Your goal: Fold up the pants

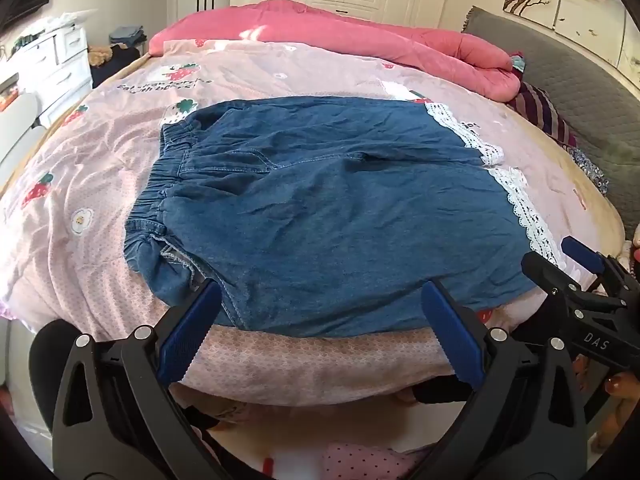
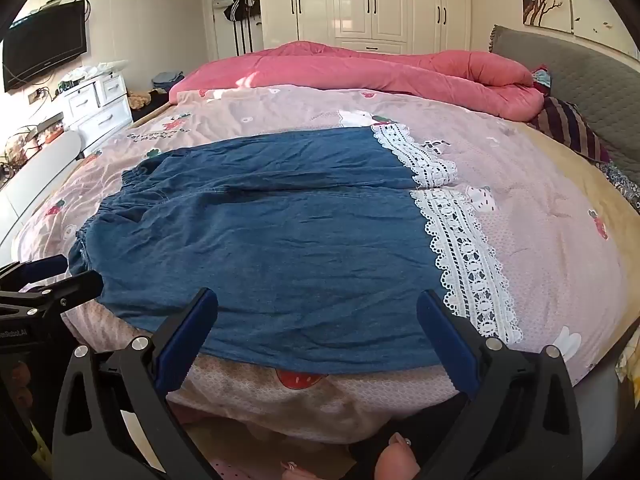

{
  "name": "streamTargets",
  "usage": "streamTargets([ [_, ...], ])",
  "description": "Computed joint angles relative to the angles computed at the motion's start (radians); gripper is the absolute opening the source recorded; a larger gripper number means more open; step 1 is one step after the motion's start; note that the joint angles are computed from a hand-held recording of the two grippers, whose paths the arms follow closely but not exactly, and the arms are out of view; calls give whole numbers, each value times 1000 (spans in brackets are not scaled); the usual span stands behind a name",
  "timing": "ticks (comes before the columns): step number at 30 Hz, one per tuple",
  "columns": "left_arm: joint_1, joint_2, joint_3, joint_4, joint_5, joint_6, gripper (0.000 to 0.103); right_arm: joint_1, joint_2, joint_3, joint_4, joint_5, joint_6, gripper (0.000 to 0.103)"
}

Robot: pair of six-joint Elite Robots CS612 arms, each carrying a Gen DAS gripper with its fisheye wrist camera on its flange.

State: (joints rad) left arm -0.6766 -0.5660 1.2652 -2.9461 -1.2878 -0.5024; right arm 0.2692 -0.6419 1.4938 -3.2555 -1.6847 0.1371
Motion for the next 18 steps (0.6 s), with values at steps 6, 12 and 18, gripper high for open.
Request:
streamTargets([
  [6, -4, -1, 1, -9, 12, 15, 94, -1, -1, 2, -6, 6, -6, 99],
  [12, -5, -5, 11, -19, 15, 14, 94, 6, -4, 4, -2, -7, 7, 99],
  [18, -7, -6, 9, -12, 19, 13, 94, 1, -5, 4, 5, 4, 4, 99],
])
